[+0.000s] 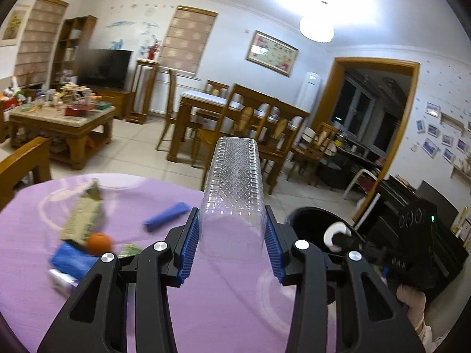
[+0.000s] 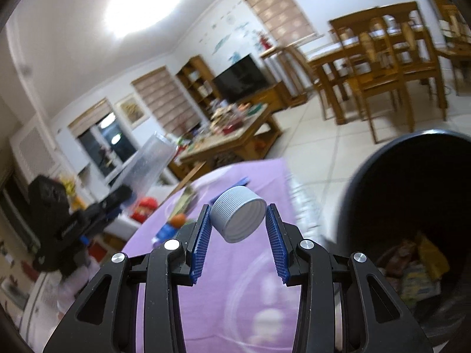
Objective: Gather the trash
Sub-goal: 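Carry the tray and bottle cap over the bin and open both tools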
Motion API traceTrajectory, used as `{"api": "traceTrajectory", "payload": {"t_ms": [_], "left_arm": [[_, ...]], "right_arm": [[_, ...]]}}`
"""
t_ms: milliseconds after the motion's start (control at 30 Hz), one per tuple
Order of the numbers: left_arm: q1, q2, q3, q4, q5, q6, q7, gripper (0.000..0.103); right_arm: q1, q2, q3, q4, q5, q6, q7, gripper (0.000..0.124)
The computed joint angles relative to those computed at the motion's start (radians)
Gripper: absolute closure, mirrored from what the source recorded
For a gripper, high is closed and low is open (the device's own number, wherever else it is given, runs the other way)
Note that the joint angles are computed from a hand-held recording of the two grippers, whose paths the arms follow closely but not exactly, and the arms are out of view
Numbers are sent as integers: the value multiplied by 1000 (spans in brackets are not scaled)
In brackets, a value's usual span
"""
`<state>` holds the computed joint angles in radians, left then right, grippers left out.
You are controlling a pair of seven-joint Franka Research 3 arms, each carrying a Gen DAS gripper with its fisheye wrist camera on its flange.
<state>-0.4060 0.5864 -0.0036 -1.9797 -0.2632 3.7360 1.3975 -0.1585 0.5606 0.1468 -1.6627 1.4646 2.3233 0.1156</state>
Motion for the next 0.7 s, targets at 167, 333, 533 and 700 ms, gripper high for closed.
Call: {"api": "traceTrajectory", "payload": {"t_ms": [167, 333, 533, 700], "left_arm": [[-12, 92, -25, 144, 72, -71, -22, 61], [-16, 183, -44, 289, 176, -143, -79, 61], [-13, 295, -76, 470, 309, -251, -152, 61], [30, 392, -152, 619, 433, -336, -198, 61]], "right_arm": [[-56, 12, -23, 25, 70, 29, -9, 86], [-108, 50, -35, 71, 107, 66, -12, 86], [-164, 118, -28, 145, 121, 104, 6, 86], [-194, 169, -7, 200, 124, 149, 14, 86]]}}
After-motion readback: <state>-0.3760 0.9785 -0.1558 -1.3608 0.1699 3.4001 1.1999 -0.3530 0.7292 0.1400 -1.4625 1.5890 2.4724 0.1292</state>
